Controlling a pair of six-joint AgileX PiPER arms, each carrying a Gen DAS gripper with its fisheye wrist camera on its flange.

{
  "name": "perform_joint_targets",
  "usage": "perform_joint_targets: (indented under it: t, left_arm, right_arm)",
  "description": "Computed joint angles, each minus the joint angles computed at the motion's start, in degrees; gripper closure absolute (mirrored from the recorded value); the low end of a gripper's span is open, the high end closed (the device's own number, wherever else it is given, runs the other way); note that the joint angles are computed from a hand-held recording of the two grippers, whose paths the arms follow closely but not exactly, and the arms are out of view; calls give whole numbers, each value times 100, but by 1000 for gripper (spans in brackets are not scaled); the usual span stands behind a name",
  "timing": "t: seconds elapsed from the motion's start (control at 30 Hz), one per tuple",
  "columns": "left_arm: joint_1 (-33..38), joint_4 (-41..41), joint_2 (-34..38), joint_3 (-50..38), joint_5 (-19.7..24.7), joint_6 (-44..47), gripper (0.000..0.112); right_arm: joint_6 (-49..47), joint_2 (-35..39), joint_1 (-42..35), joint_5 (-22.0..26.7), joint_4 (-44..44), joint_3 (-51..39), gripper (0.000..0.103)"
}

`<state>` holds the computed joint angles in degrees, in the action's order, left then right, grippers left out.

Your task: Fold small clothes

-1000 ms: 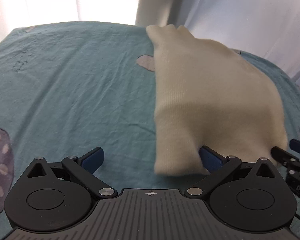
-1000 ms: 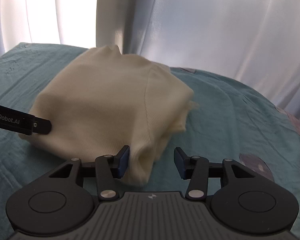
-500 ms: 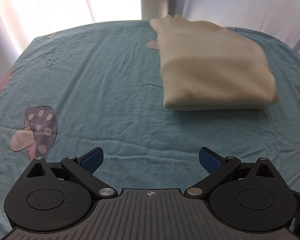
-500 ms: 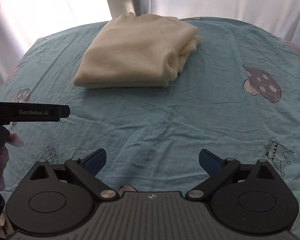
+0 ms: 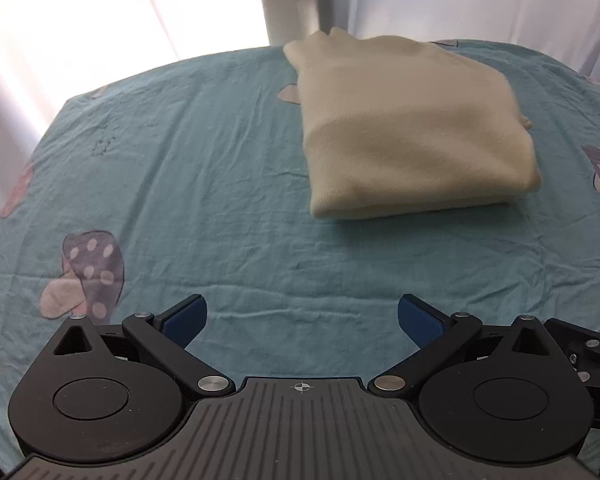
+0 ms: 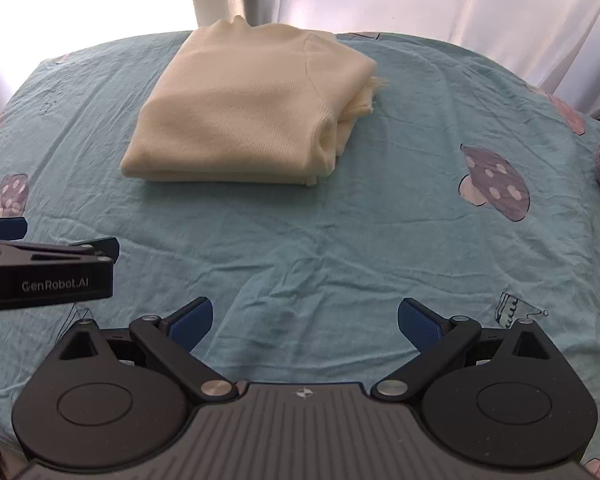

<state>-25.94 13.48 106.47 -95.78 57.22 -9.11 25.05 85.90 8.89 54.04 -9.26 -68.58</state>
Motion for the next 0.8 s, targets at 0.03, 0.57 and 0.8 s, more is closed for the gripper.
perform_joint_targets:
  t: [0.03,0.57,0.8]
  left_arm:
    - [-12,5,20,-31,-12,15,9]
    - [112,-358,287,-471,140,345,9]
    - [127,-381,289,-485,171,353,9]
  right_arm:
    - [37,53,0,24,-35,-69,4]
    - [284,361,57,245,-176,-487,4]
    - [323,385,104,268,-269,-516,4]
